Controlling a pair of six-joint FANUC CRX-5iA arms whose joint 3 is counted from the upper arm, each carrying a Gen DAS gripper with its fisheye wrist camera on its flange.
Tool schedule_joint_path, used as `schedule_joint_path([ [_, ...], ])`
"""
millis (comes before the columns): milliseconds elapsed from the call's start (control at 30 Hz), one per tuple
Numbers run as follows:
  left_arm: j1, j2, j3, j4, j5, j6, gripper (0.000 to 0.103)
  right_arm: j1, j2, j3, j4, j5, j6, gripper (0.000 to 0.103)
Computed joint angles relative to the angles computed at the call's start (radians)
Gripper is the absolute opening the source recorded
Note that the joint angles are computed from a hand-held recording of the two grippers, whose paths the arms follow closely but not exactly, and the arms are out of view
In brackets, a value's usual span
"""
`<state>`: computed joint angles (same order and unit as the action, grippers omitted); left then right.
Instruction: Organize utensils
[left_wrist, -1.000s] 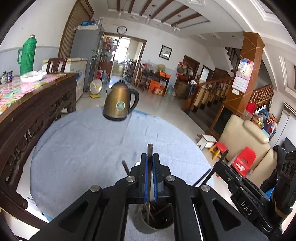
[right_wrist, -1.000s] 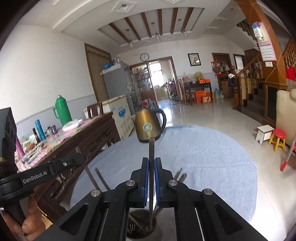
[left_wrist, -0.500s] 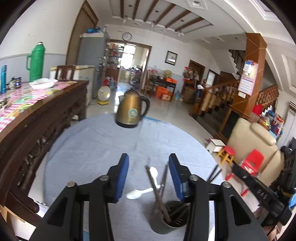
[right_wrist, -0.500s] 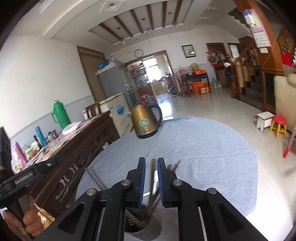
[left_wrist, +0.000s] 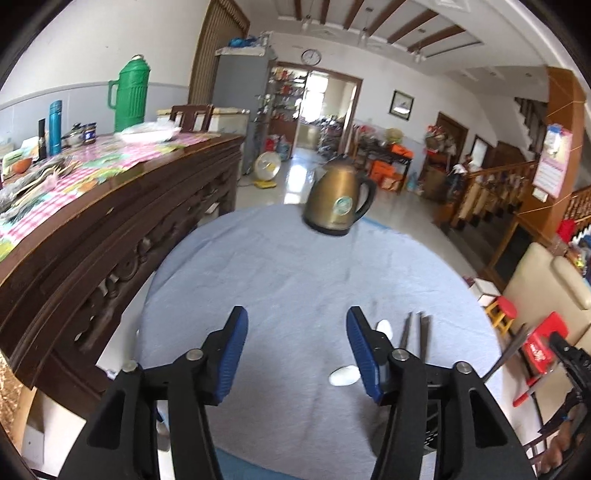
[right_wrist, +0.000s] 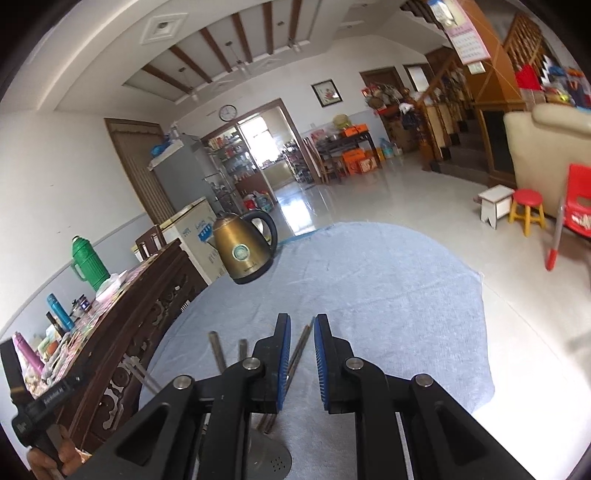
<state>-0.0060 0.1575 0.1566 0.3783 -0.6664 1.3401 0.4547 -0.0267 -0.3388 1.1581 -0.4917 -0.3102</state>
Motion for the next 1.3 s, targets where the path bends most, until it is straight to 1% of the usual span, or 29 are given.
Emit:
schedule_joint_path([
  [100,0.003,0.016,0.016,-0.026,-0.033,0.023,0.062,0.000,0.007,0.006,-0.040,-0.001,0.023,0.015],
  [200,-0.001,0.029,0.035,-0.064,-0.057,0.049,0.064,0.002,0.012,0.008,-0.054,-0.004,0.031,0.015],
  [267,-0.004,0.034,0.043,-0.090,-0.066,0.064,0.065,0.007,0.016,0.012,-0.062,-0.013,0.036,0.024],
  [333,-0.006,0.045,0.060,-0.115,-0.082,0.081,0.066,0.006,0.019,0.012,-0.061,-0.018,0.025,0.031],
  [433,-0.005,0.058,0.077,-0.144,-0.108,0.100,0.066,0.004,0.024,0.012,-0.068,-0.025,0.015,0.031],
  [667,-0.004,0.090,0.106,-0.193,-0.174,0.127,0.066,0.005,0.038,0.021,-0.130,-0.048,0.046,0.031],
  [933,-0.005,0.101,0.113,-0.212,-0.204,0.127,0.066,0.012,0.059,0.047,-0.216,-0.065,0.112,0.031],
  [1300,-0.007,0.117,0.126,-0.228,-0.234,0.128,0.066,0.013,0.082,0.070,-0.307,-0.058,0.179,0.031],
])
